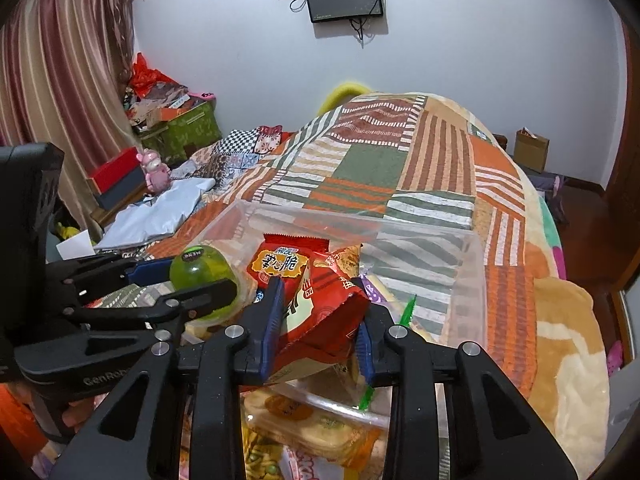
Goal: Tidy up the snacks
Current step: 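Lower jelly cup into box with left tool while right tool drops red-white snack bag in, then grasp the orange snack bag with left tool while right tool grasps green pea bag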
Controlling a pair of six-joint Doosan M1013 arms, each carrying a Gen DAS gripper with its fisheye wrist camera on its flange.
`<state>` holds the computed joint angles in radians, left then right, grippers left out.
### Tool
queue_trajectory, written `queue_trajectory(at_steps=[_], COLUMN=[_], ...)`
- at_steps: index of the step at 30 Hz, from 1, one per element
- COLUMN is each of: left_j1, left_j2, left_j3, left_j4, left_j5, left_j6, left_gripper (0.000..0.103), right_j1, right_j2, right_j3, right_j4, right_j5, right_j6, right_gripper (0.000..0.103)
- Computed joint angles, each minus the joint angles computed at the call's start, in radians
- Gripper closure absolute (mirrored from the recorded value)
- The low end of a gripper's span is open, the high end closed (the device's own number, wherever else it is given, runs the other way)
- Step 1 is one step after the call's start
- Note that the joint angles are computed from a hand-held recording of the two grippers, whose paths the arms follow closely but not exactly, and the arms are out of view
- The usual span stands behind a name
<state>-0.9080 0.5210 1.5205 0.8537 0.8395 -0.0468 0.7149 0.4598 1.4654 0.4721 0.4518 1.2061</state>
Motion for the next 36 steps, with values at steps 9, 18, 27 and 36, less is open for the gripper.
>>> queue_trajectory(at_steps=[9, 18, 27, 36], left_j1=[0.0, -0.019, -0.061, -0.113], left_j2=[0.011, -0.009, -0.036, -0.05], left_j3=[-0.01, -0.004, 0.012, 0.035], left_j4=[0.007, 0.042, 0.105, 0.125], left_j5=[0.01, 0.036, 0.101, 0.151], left_j6=[0.001, -0.03, -0.077, -0.085], left_gripper=[0.055, 0.05, 0.036, 0.023], right_j1=[0.013, 0.015, 0.009, 0.011], right_j2=[0.0, -0.028, -0.071, -0.132], right_j3=[-0.004, 0.029, 0.074, 0.155], right_j4=[-0.147, -0.23, -0.228, -0.21], right_j5=[-0.007, -0.038, -0.064, -0.098], right_j6=[0.116, 0.178, 0.174, 0.157], right_gripper=[0.066, 0.042, 0.041, 0.034])
